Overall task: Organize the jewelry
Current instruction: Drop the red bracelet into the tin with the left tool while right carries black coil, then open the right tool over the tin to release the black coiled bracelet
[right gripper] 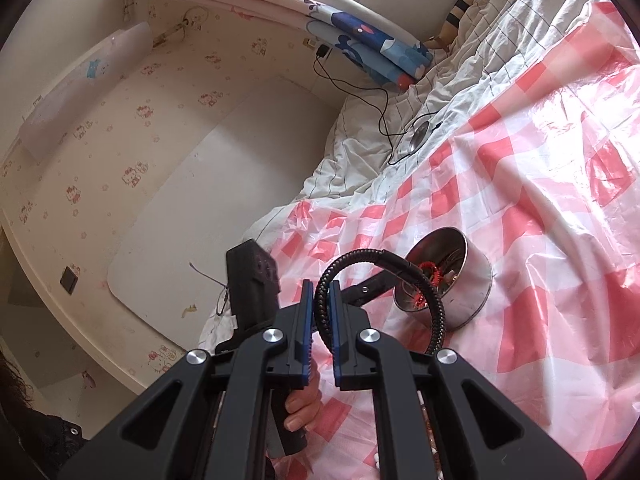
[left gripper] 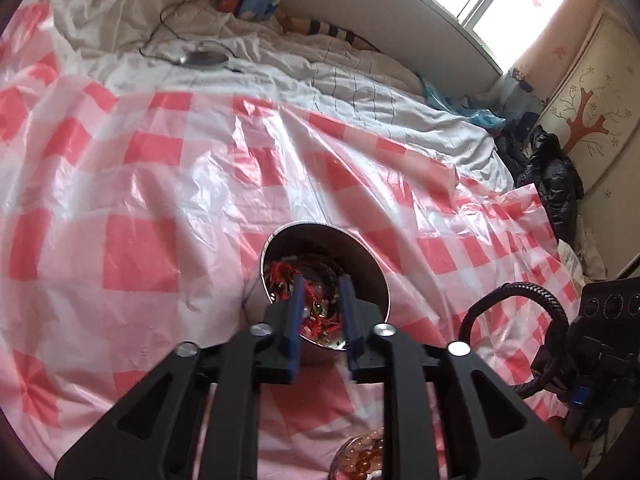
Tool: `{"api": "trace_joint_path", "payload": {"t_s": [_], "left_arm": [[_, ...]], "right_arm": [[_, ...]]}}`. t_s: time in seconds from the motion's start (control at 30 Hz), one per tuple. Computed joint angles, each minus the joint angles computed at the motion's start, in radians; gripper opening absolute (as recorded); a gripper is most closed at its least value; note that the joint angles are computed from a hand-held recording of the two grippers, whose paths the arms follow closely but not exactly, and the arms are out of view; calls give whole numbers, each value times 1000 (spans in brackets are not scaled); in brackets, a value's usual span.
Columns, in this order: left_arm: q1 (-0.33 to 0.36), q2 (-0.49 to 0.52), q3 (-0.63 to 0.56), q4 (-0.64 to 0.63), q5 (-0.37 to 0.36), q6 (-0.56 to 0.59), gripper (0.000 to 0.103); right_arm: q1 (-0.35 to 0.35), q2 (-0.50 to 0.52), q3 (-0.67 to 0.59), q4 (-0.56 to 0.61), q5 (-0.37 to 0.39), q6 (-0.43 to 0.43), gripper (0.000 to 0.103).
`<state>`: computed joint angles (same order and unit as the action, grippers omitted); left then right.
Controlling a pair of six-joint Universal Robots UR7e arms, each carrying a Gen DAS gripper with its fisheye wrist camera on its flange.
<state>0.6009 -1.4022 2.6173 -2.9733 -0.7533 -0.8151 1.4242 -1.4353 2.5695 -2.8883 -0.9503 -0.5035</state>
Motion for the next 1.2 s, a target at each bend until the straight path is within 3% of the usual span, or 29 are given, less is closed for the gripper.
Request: {"api": "trace_joint_path", "payload": {"t_s": [0.07,0.1,0.27,0.47,0.73,0.93,1.0,1.1,1.17,1.2], "left_arm": [[-33,-23,5,51,50,-34,51],[-39,-30,6,63,58,-42,53],[-28,-77,12,92,34,-74,56],[1,-108,33,41,0,-110,59],[-32,-166,43,130,52,-172,64],[-73,-218,36,265,97,-215,70],[-82,-238,39,293,105,-231,72],[-80,-253,40,307,104,-240,74],[-80,-257,38,324,104,-248,74],[-80,-258,38,329,103,-251,74]], "right_arm": [[0,2,1,-3,1,1,9],[0,1,0,-2,-1,-1,9],[10,4,-5,5,-18,-5,9],[29,36,-18,-15,-33,8,9],[107,132,-68,-111,-114,41,9],[196,249,-151,-189,-239,64,9],[235,299,-182,-217,-317,65,9],[307,368,-210,-274,-501,62,12],[324,384,-205,-307,-557,54,18],[321,381,-197,-321,-554,54,29]]}}
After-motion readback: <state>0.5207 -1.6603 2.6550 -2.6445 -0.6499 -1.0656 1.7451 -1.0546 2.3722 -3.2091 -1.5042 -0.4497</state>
